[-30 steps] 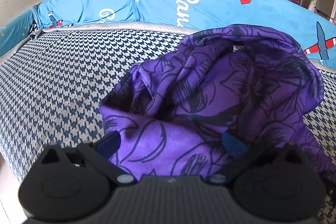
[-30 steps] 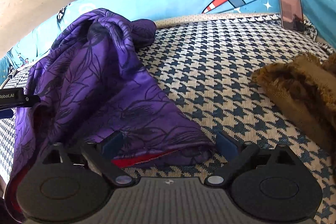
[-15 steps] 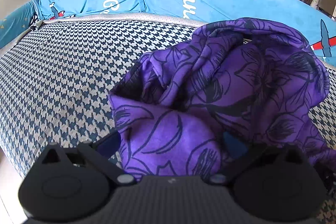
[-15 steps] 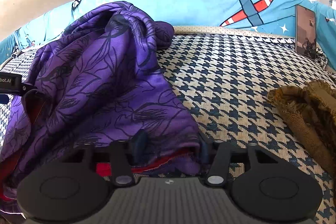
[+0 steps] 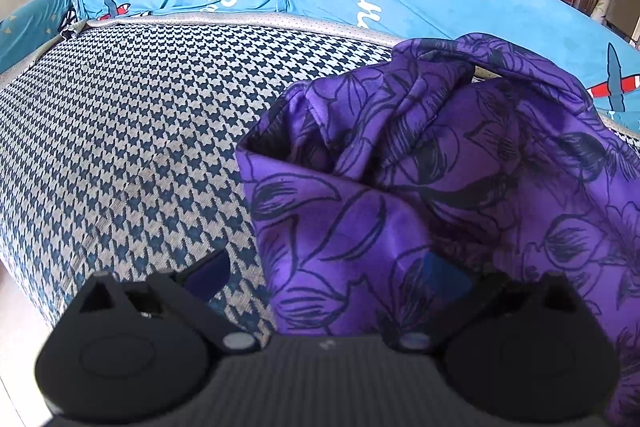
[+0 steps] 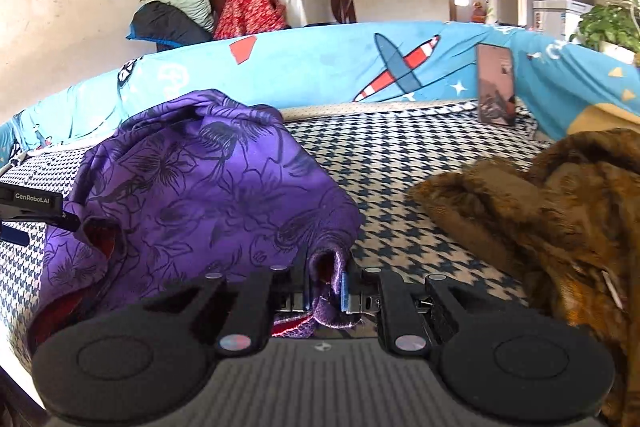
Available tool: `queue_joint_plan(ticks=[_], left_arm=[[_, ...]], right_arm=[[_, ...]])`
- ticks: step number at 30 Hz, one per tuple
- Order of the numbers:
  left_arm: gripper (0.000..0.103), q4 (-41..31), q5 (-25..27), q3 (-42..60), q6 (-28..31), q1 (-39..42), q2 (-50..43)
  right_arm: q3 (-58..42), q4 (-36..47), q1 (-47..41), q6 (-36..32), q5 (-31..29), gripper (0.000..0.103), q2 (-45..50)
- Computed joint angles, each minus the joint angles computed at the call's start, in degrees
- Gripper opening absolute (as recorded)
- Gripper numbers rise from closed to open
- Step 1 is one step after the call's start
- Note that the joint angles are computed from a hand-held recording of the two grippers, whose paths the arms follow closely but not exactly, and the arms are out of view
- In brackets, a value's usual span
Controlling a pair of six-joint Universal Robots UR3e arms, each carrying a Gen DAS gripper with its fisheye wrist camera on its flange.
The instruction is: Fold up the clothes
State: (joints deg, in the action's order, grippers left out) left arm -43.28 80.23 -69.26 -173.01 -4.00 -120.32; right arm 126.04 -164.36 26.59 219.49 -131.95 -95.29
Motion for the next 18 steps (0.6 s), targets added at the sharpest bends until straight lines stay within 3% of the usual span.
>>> queue_joint_plan(ticks=[5, 10, 12, 14, 18], left_arm=[[0.103, -0.98, -3.36, -4.71, -1.00, 2.23, 3.35], [0.103, -2.07, -6.72, -9.98, -1.37, 4.65, 6.56], [0.103, -0.93, -6.52, -12.12, -0.89, 4.86, 7.74], [0.103, 0.59, -5.63, -13.79, -0.25, 4.52, 8.63], [0.103, 2.67, -4.77, -15.43, 0.10, 4.13, 9.51]], right_arm=[[-0.18, 16.17, 6.27, 12.28, -6.05, 0.014, -6.14], [-1.55, 23.83, 6.90, 17.48, -6.17, 0.016, -7.87], [-0.78, 22.66, 7.51, 18.50, -7.27, 0.024, -8.45], [-1.20, 21.85, 9.18, 19.01, -9.50, 0.040, -7.41], [-0.49, 12.98, 9.59, 11.04, -6.95, 0.060, -4.92]])
